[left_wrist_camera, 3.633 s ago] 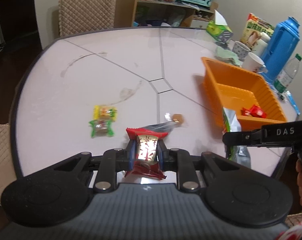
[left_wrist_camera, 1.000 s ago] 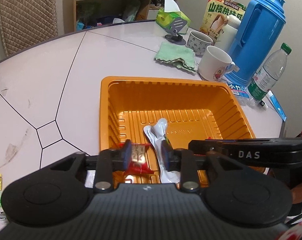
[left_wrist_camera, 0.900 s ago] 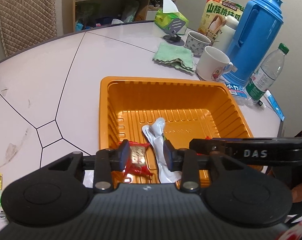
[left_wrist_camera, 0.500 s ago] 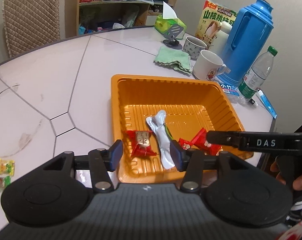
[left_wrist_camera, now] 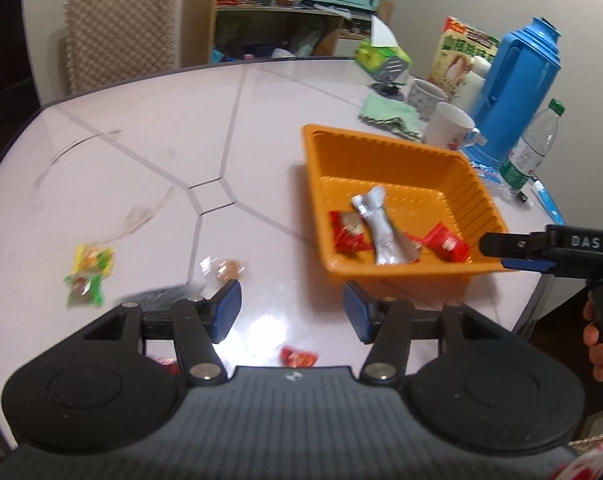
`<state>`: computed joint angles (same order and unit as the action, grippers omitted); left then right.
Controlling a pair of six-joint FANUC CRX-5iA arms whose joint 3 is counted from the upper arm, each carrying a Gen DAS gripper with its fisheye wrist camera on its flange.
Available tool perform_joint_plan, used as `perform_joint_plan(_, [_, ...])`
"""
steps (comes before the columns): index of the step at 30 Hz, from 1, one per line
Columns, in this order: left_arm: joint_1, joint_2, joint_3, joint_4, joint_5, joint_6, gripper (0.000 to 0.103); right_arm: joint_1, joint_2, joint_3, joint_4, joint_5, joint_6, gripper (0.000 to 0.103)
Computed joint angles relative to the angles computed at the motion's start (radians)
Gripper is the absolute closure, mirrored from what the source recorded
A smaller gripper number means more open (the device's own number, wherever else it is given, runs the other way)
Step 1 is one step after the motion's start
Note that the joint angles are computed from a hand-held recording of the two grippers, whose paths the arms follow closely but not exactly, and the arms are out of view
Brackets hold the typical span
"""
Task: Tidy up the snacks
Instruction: 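Withdraw both open grippers from the tray toward the remaining snacks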
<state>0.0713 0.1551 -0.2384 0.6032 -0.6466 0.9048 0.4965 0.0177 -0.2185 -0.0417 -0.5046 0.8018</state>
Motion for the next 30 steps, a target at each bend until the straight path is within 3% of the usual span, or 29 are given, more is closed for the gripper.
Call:
perform_joint_plan(9, [0.069, -0.084, -0.094, -0.033, 0.006, 0.026, 0.05, 0.049, -0.012, 0.031, -0.153, -0.067, 0.149, 0.032])
perform_joint_plan(30, [0.185, -0.184, -0.204, -0.087, 0.014, 0.064, 0.05, 0.205, 0.089, 0.089, -0.116, -0.074, 0.319, 0.032])
